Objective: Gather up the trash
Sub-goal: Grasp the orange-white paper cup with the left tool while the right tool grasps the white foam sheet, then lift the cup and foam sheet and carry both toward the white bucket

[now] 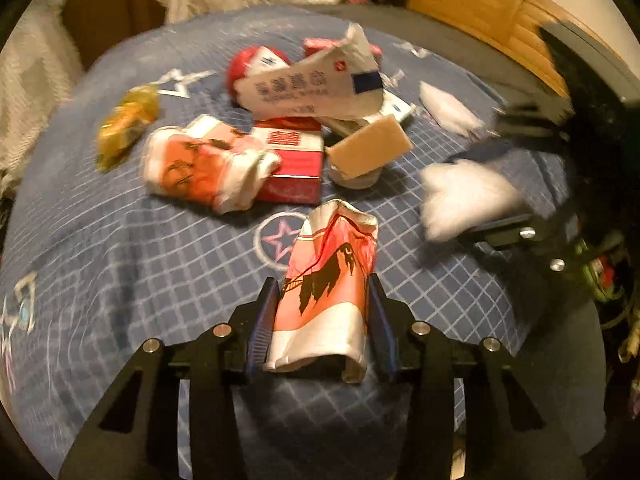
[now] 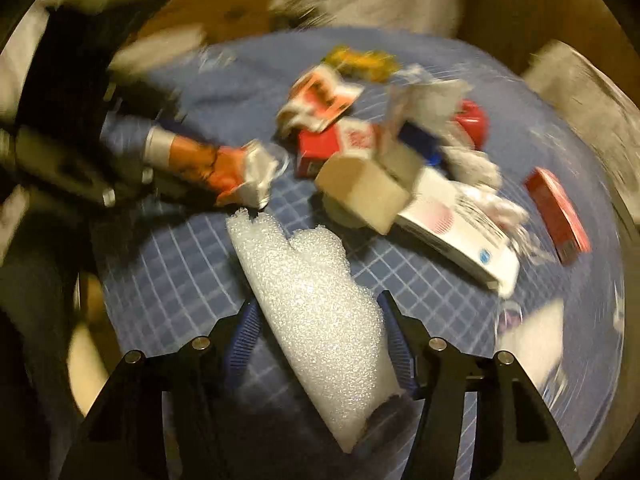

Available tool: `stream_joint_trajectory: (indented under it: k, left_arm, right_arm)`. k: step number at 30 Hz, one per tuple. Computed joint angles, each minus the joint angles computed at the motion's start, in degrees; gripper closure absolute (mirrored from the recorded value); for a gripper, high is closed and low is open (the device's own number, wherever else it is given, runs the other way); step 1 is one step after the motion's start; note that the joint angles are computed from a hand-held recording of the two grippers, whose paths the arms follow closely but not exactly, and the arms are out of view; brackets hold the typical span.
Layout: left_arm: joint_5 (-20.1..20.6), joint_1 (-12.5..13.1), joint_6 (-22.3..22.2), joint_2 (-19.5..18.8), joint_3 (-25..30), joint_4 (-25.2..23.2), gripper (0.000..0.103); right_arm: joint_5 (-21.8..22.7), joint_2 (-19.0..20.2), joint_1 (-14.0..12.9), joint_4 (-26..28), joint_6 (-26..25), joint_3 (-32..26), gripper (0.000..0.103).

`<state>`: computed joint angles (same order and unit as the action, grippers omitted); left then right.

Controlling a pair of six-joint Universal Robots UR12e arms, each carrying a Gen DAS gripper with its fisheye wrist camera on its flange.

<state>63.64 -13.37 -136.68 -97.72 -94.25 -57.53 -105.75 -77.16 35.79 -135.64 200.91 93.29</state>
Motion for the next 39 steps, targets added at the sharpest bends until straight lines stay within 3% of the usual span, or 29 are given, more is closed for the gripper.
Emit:
stream_joint_trajectory:
  k: [5,10,14,17,22,26,39]
  left_arm:
    - [-1.5,1.3,-10.8,2.9,-5.3,15.7,0.060]
    - [-1.2,1.5,-21.5,4.9,-8.0,29.2,0.060]
    - [1.2,0.8,-28.7,5.5,-8.9,37.9,0.059]
    - [2.5,0.1,-32.2,5.9,-9.4,41.4,0.059]
    - [2.1,0.0,-33.9,7.2,-10.7,44.1,0.059]
    - [1.5,0.0,-33.8,7.5,-10.8,44.2,0.059]
    - [0.6,0.3,-34.0,7.1,-11.0,44.6,0.059]
  right_arm:
    - [-15.2,-0.9,4.6,-9.4,17.9,2.5,0.043]
    - [-33.3,0.7,8.9,-9.5,29.7,0.2,0.043]
    - [-45.6,2.4,11.6,-1.8,36.7,-3.3,0.042]
    - [-51.6,2.8,13.0,7.0,44.0,-5.5,0.042]
    - [-55.9,3.2,14.6,16.4,51.7,-7.9,0.042]
    - [-56.8,3.1,15.2,20.9,55.3,-8.9,0.042]
    - [-56.6,2.3,15.0,20.0,54.5,-8.1,0.042]
